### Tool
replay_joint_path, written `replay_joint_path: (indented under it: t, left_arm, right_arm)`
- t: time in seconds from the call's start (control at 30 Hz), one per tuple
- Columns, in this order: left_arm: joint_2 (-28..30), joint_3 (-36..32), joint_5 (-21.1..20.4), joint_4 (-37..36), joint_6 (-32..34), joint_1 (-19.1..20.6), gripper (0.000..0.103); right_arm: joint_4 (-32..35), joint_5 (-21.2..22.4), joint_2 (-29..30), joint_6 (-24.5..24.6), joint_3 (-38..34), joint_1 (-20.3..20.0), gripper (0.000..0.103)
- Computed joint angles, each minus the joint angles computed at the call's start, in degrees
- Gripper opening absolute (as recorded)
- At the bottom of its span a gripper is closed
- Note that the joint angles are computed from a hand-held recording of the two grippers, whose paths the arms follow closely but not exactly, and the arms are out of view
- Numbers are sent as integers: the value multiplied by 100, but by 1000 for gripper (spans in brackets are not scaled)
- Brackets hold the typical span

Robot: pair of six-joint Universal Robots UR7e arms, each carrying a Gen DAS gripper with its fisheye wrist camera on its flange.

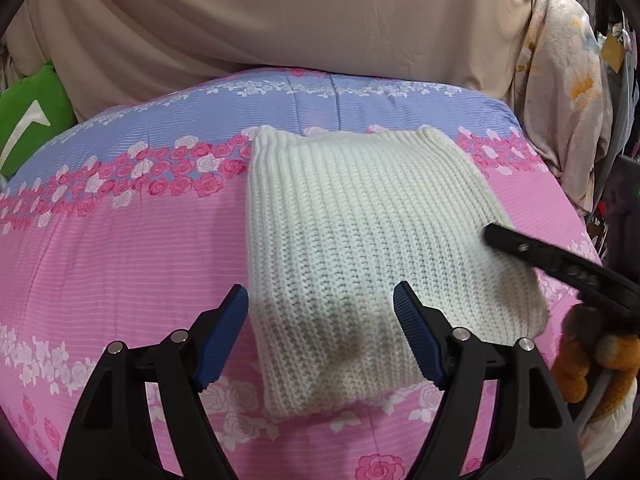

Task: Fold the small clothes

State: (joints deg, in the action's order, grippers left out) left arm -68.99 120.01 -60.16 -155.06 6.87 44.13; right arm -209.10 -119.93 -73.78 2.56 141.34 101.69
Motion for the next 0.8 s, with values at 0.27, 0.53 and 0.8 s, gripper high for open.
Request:
replay_joint_path:
  t: [0.27,0.53,0.8]
  left_arm:
    - [-57,-59,41,-36,11,54,73]
    - [362,-127,178,140,-125,168,74]
    - [392,-81,270,71,-74,141,74]
  right_arm:
    - [-815,248,-139,-625,144,324,21]
    - [-1070,-137,-104,-302,292,389,21]
    - [-1255,-1089,399,-509,308,1103,19]
